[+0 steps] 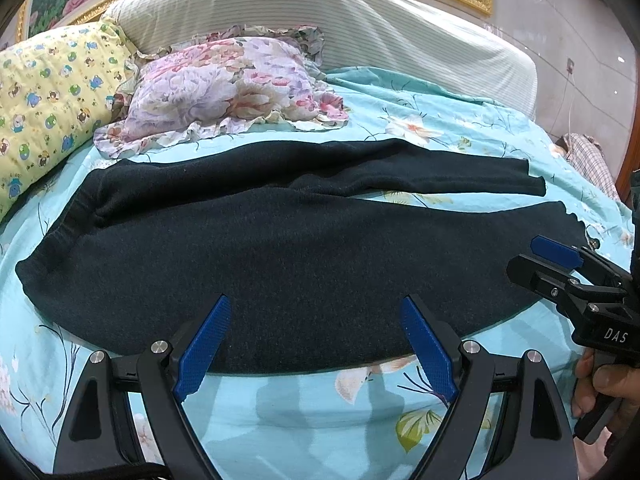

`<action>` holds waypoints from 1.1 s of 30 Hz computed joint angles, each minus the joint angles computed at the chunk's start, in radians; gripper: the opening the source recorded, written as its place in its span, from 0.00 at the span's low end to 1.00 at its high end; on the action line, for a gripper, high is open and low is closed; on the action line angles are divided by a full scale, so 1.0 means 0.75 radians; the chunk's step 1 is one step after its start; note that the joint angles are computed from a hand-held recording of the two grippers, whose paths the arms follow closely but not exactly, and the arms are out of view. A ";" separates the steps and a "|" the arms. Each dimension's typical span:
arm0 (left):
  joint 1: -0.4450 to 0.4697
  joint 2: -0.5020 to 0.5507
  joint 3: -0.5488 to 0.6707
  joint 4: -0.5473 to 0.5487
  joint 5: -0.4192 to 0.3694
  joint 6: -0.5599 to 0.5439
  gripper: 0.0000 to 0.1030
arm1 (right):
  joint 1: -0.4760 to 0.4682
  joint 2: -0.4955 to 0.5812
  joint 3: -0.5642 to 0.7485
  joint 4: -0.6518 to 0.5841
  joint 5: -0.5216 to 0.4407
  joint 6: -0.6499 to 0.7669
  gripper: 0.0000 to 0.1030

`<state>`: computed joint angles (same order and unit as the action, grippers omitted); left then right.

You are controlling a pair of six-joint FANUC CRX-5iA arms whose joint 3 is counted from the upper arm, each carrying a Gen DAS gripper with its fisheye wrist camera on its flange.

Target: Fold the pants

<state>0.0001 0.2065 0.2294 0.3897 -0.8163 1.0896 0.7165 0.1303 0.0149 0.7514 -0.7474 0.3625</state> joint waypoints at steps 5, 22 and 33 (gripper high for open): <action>-0.001 0.003 0.004 -0.002 -0.004 0.007 0.85 | -0.003 -0.002 -0.002 -0.005 0.005 0.009 0.86; -0.002 0.006 0.004 0.015 -0.012 -0.009 0.85 | -0.008 -0.006 -0.004 -0.007 0.008 0.010 0.86; -0.001 0.030 0.038 0.026 -0.045 -0.015 0.85 | -0.019 -0.011 -0.003 -0.015 0.015 0.012 0.86</action>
